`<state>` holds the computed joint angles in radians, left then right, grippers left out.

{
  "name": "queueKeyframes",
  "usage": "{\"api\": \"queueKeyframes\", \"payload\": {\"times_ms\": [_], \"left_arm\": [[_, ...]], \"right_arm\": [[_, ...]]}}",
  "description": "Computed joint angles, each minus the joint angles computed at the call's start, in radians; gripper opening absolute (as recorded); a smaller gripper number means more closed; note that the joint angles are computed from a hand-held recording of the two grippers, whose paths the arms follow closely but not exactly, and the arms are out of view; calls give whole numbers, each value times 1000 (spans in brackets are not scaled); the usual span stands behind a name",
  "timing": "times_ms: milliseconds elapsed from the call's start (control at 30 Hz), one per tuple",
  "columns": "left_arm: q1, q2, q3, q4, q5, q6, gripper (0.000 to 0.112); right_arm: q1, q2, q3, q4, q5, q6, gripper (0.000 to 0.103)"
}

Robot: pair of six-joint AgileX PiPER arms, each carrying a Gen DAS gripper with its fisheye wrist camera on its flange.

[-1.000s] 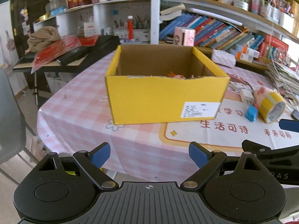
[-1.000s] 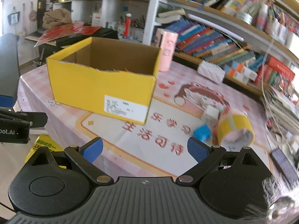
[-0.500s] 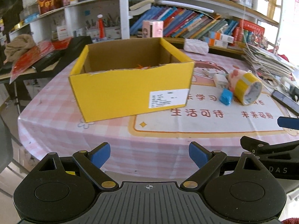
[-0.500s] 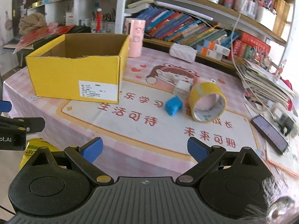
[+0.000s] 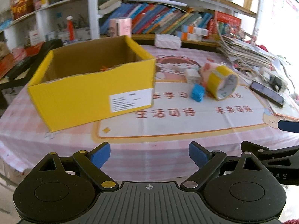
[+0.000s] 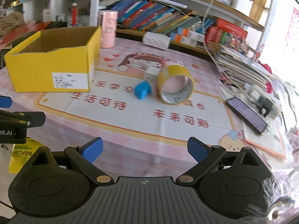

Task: Organize objects
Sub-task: 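Lift both open tools out of the yellow box and back over the table, then close the right tool on the yellow tape roll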

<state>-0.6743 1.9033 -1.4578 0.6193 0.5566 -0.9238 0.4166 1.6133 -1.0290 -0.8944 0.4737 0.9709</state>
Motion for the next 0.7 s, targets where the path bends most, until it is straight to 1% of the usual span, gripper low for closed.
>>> {"api": "queueKeyframes", "payload": {"times_ms": [167,333,533,700], "left_arm": [[-9,45,-69,-50,-5,80,93],[-13,90,-143,-74,12,119,93],[-22,135,-224,-69,34,136,93],[-24,179,-310,-54,69,121,93]], "right_arm": [[-36,-16,18,-11,21,32,97],[-73,-13,10,3,20,20,97],[-120,6,-28,38,0,-39,97],[-169,32,-74,112,-37,-141,97]]}}
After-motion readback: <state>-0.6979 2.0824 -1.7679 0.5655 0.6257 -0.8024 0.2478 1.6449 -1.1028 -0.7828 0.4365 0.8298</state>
